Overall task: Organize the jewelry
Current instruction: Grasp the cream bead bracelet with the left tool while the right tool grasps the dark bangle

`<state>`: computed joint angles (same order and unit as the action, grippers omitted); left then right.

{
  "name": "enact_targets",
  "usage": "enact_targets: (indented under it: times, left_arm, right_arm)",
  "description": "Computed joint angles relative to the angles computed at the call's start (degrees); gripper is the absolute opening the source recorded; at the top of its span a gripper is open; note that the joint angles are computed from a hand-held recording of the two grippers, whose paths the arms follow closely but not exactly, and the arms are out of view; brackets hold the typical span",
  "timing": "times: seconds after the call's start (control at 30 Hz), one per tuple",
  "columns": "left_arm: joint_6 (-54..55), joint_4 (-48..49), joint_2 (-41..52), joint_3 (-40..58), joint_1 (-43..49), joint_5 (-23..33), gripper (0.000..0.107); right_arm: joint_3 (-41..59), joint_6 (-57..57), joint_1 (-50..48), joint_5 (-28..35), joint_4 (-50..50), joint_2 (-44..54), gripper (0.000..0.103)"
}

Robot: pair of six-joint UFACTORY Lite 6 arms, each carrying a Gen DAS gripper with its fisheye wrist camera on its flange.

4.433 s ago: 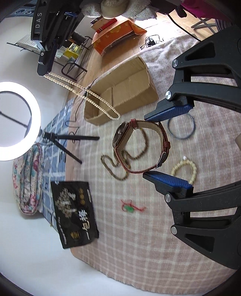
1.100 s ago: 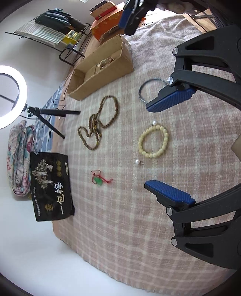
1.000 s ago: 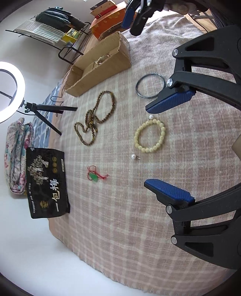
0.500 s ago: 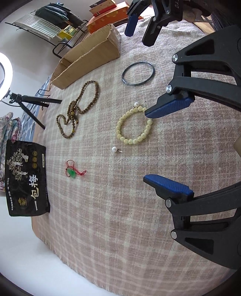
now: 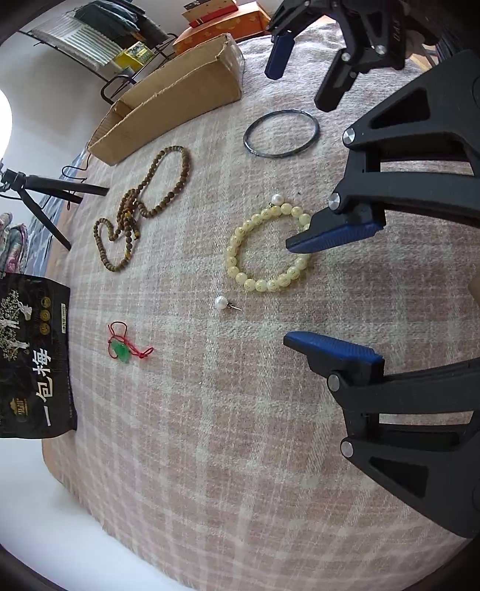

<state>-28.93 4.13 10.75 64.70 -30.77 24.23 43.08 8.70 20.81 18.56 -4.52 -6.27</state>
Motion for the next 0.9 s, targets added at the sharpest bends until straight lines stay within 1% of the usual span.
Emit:
enact_targets:
  times: [0.07,0.13,0.2,0.27,0.43,0.47,0.5,0.53,0.6,0.73,0.8,0.83,0.9]
  left_arm:
    - [1.42,-2.02,0.95,0.66,0.56,-0.21,0.045]
    - [2.06,-2.89,1.63,1.32,0.92,-0.20,0.045]
    - [2.17,-3.28,2.58,2.33,1.10,0.06,0.041]
    - [2.23,-3.81,3.54,3.26,1.27,0.37,0.038]
    - [-3.11,2.51,5.71,5.29,-0.41,1.23,0.031]
    - [-3.48,3.05,5.97,5.44,-0.49,1.15,0.028]
    - [-3.92,3.70,6.25,5.67,-0.59,1.11,0.022]
    - [-4.06,4.02,6.51,5.88,-0.57,1.16,0.021]
    - [-4.74,4.76,6.75,6.03,-0.49,1.06,0.013]
    - [-4.69,4.86,7.04,6.01,-0.52,0.29,0.008]
    - [-5.35,5.52,7.05,5.95,-0.66,0.00,0.007]
    - [-5.35,5.33,6.85,5.74,-0.58,-0.20,0.007]
    - [-5.19,4.98,6.36,5.30,-0.43,-0.36,0.005]
  right_arm:
    - [0.29,1.01,0.62,-0.55,-1.19,0.93,0.090]
    - [0.71,-0.81,0.88,-1.28,0.12,2.03,0.092]
    - [1.18,1.33,1.42,-1.64,-2.27,3.12,0.093]
    - [1.69,1.57,1.55,-1.67,-2.64,4.15,0.093]
    - [3.80,5.69,2.09,-1.96,-6.14,7.78,0.093]
    - [4.21,6.51,2.30,-1.96,-7.02,8.51,0.093]
    - [4.54,7.44,2.47,-1.97,-8.01,9.14,0.093]
    - [4.94,8.03,2.64,-1.99,-8.65,9.87,0.093]
    - [5.63,8.98,3.02,-1.97,-9.61,11.11,0.093]
    - [6.66,12.30,3.64,-2.29,-12.88,12.92,0.097]
    - [7.29,11.34,3.49,-2.17,-11.79,13.59,0.096]
    - [7.46,9.31,3.12,-2.19,-9.70,13.66,0.096]
    - [7.75,3.74,2.13,-2.24,-3.87,13.56,0.088]
